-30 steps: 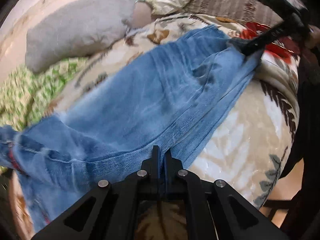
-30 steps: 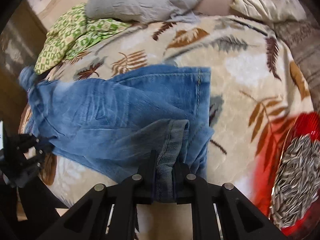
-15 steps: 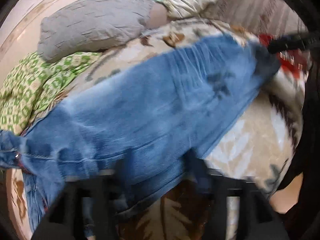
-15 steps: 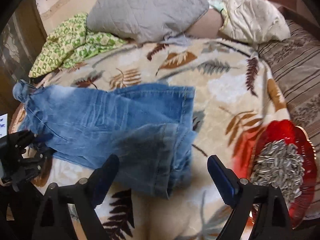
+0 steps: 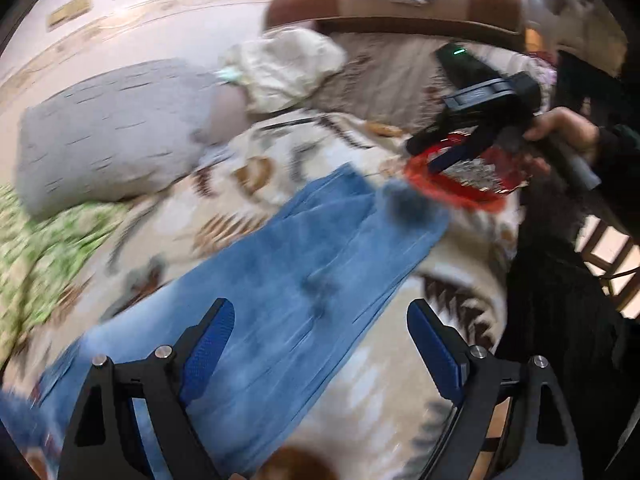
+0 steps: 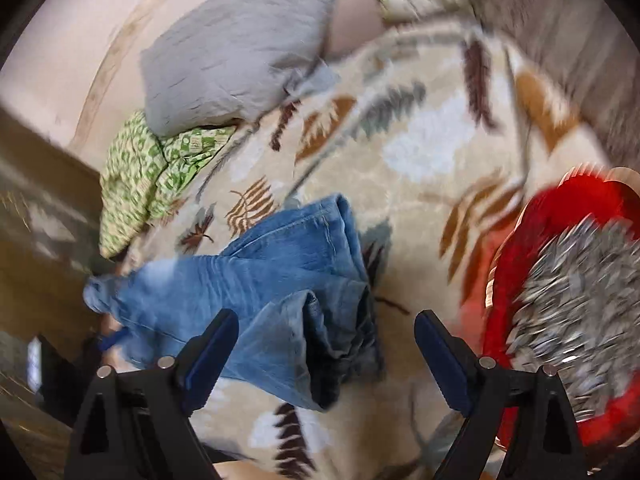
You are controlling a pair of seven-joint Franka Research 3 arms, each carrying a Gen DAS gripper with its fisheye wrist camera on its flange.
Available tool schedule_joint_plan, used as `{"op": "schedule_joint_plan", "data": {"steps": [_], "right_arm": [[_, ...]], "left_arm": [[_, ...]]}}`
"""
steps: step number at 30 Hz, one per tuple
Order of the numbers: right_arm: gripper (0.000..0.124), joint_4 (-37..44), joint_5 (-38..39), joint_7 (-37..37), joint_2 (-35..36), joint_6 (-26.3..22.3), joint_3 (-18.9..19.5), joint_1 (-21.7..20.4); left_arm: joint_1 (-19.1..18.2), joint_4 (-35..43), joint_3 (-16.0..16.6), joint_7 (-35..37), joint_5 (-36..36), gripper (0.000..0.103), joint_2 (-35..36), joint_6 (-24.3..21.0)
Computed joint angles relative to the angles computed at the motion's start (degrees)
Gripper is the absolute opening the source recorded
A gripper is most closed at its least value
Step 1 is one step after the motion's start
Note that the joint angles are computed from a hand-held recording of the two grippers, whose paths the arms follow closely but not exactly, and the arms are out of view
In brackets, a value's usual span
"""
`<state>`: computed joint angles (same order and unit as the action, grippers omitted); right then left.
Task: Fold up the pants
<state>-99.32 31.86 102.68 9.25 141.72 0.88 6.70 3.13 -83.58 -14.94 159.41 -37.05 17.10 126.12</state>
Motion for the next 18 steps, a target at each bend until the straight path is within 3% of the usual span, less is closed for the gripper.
{"op": "schedule_joint_plan", "data": {"steps": [2, 9, 11, 13, 16, 18], "right_arm": [[0.082, 0.5, 4.7, -2.1, 1.3, -0.6, 0.5, -1.0], [0.074, 4.9, 2.2, -1.6, 6.1, -3.3, 0.4, -0.7], [0.071, 5.9, 1.8, -2.7, 6.7, -3.5, 0.7, -0.9], [0.048, 7.9, 3.6, -4.2, 8.2, -4.8, 1.5, -1.5], [0.048, 12.0, -3.2, -2.3, 10.5, -8.4, 0.4, 0.0], [0.043, 14.6, -5.1, -1.5, 12.3, -10.4, 0.3, 0.2]], "left_arm": [[-1.0, 4.5, -0.7, -2.2, 0.7, 0.089, 3.2, -3.3], [-5.4, 17.7, -2.3, -10.3, 10.1, 0.088, 14.3, -7.3], [-5.4, 18.0, -2.9, -9.8, 11.8, 0.088, 14.9, -7.7], [-5.5, 16.8, -3.3, -8.7, 13.2, 0.088, 14.5, -7.0], [-5.1, 16.0, -4.0, -7.3, 13.7, 0.087, 14.3, -7.2], [-5.2, 15.2, -3.9, -6.7, 14.6, 0.073, 13.9, -7.4]]}}
